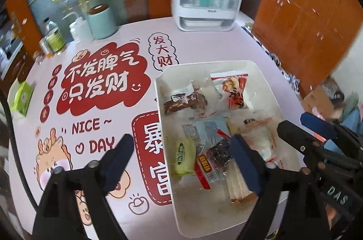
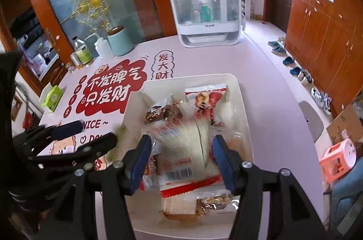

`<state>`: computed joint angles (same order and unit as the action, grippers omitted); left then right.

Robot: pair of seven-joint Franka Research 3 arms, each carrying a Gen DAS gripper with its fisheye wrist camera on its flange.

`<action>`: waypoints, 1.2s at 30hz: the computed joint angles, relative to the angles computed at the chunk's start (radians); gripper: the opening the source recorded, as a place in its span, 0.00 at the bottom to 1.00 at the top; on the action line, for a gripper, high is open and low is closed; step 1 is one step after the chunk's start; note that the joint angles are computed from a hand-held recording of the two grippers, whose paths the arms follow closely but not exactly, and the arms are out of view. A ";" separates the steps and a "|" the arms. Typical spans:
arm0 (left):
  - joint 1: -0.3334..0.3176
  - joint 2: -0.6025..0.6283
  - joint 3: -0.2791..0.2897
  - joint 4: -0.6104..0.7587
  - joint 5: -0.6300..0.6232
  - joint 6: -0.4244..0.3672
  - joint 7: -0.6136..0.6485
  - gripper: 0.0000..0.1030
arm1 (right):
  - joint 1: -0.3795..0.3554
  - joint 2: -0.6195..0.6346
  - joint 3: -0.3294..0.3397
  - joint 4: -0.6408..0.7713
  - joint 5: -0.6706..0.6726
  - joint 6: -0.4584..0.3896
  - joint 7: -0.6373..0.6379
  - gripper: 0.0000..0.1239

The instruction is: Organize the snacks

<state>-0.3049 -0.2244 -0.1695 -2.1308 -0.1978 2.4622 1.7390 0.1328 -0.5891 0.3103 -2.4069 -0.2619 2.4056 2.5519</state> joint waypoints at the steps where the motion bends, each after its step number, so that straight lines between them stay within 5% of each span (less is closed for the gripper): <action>1: 0.000 -0.006 0.004 -0.005 -0.011 -0.004 -0.003 0.87 | 0.005 -0.003 -0.009 -0.004 0.007 0.003 -0.009 0.49; 21: 0.041 -0.252 0.042 -0.218 0.175 -0.039 -0.180 0.87 | 0.076 0.006 0.008 -0.039 0.106 0.041 -0.068 0.53; 36: 0.058 -0.373 0.098 -0.250 0.166 -0.090 -0.142 0.89 | 0.137 0.034 0.054 0.054 0.072 0.000 0.012 0.53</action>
<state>-0.2465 -0.5970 -0.0714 -2.3807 -0.0313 2.3721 1.5967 0.2697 -0.5552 0.3645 -2.3527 -0.1899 2.4058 2.5638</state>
